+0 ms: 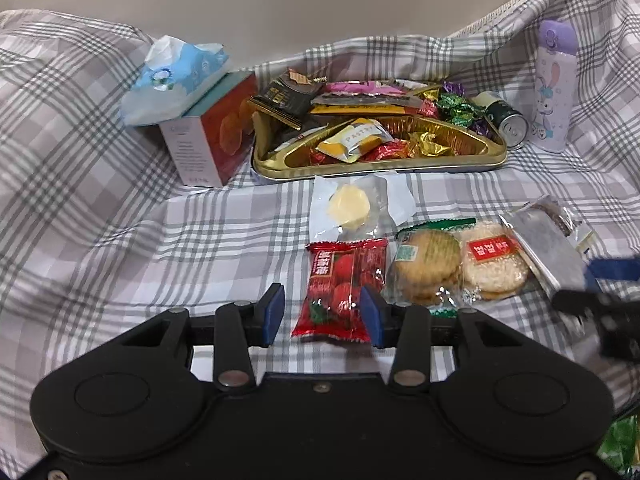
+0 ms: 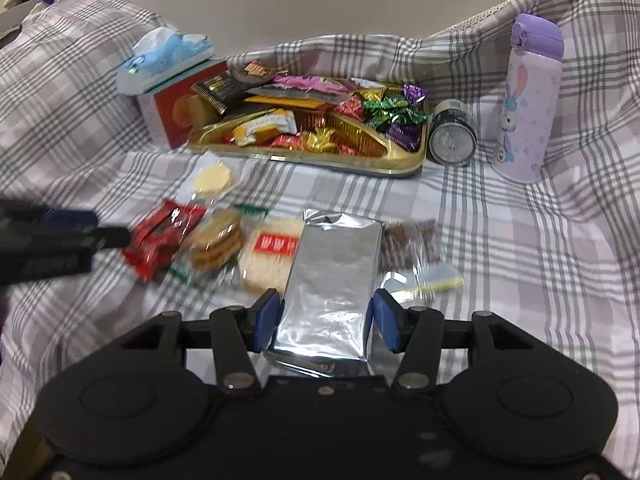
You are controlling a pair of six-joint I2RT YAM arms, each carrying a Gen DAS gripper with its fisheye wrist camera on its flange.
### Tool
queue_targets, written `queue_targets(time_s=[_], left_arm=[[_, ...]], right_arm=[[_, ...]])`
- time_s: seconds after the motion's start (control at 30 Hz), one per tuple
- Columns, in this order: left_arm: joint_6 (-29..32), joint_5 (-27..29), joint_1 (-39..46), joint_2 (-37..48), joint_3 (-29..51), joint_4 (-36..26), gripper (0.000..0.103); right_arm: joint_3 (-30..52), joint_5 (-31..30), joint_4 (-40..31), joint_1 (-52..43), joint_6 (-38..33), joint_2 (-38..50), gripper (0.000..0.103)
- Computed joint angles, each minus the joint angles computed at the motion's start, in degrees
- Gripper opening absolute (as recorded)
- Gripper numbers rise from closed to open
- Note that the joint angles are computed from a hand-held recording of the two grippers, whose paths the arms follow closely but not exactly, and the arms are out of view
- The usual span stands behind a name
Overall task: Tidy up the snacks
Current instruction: 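Grasp the silver foil pack with the right tool, then grasp the red strawberry packet with the left tool while the right tool holds the foil pack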
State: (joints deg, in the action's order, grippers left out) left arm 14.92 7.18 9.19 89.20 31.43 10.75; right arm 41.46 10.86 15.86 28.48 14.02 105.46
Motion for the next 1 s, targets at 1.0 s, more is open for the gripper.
queue_targets(time_s=[1.0], left_arm=[[-1.48, 1.62, -1.57, 11.63, 10.1, -3.54, 0.048]], right_arm=[[0.32, 2.45, 0.6, 1.74, 4.86, 4.2, 0.059]])
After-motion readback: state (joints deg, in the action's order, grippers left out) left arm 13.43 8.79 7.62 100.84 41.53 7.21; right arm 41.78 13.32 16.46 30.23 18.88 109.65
